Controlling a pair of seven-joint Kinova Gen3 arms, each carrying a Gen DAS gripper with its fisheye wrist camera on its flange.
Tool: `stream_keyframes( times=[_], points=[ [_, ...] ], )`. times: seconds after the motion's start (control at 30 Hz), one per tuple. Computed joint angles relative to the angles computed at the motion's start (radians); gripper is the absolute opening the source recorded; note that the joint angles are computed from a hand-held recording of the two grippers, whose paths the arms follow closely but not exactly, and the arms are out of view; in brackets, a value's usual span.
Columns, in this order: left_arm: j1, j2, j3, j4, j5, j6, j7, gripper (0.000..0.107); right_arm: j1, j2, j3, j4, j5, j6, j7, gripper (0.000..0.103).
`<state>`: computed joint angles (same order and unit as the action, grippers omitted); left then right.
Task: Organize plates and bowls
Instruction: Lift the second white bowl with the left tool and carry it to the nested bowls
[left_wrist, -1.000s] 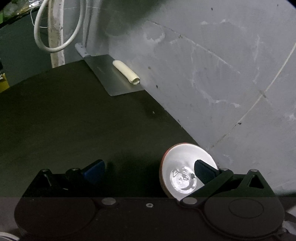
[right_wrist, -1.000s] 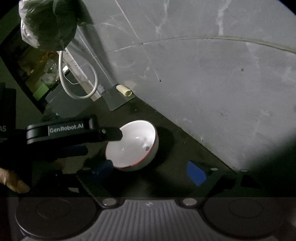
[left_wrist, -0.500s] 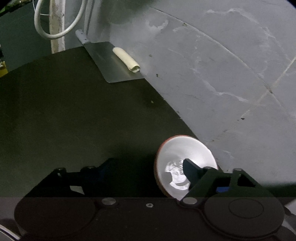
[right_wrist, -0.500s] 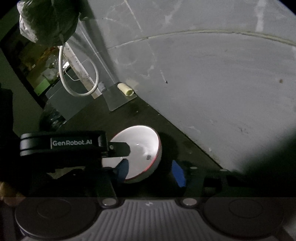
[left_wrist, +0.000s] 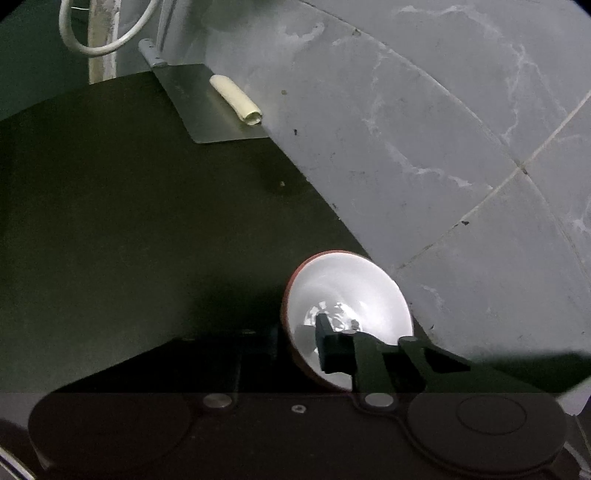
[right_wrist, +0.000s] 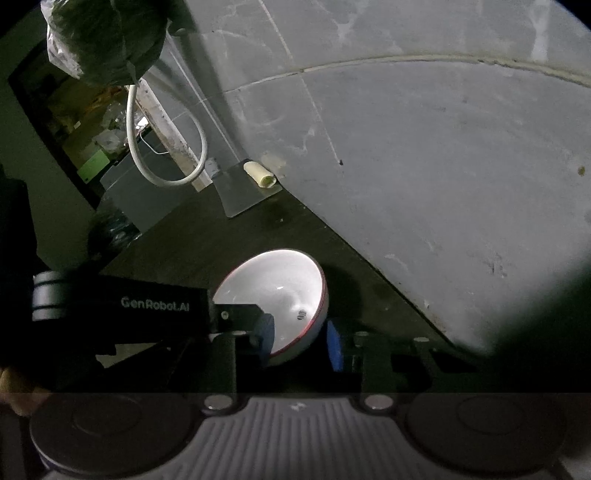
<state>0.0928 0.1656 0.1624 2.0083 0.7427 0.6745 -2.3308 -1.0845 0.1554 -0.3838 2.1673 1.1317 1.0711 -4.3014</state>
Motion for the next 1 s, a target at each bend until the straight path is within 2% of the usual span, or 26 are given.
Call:
stream_keyframes(
  times=[0.2,0.43,0.63,1.0],
  points=[
    [-0.023,-0.033,-0.014,0.034,0.052,0.010,-0.026,0.017,-0.008,-0.012,-0.011,0.015,0.015,-0.006,-0.047,0.029],
    [-0.048,-0.135,-0.068,0.100,0.156,0.034,-0.131,0.017,-0.065,-0.012,-0.039,-0.007,0.061,0.115,-0.068,0.028],
    [-0.063,-0.267,-0.158,0.154,0.220,0.103,-0.202,0.017,-0.109,-0.034,-0.071,-0.051,0.077,0.205,0.002,0.028],
    [-0.080,-0.470,-0.311,0.225,0.251,0.233,-0.259,0.017,-0.190,-0.058,-0.131,-0.146,0.083,0.363,0.154,0.023]
  ],
)
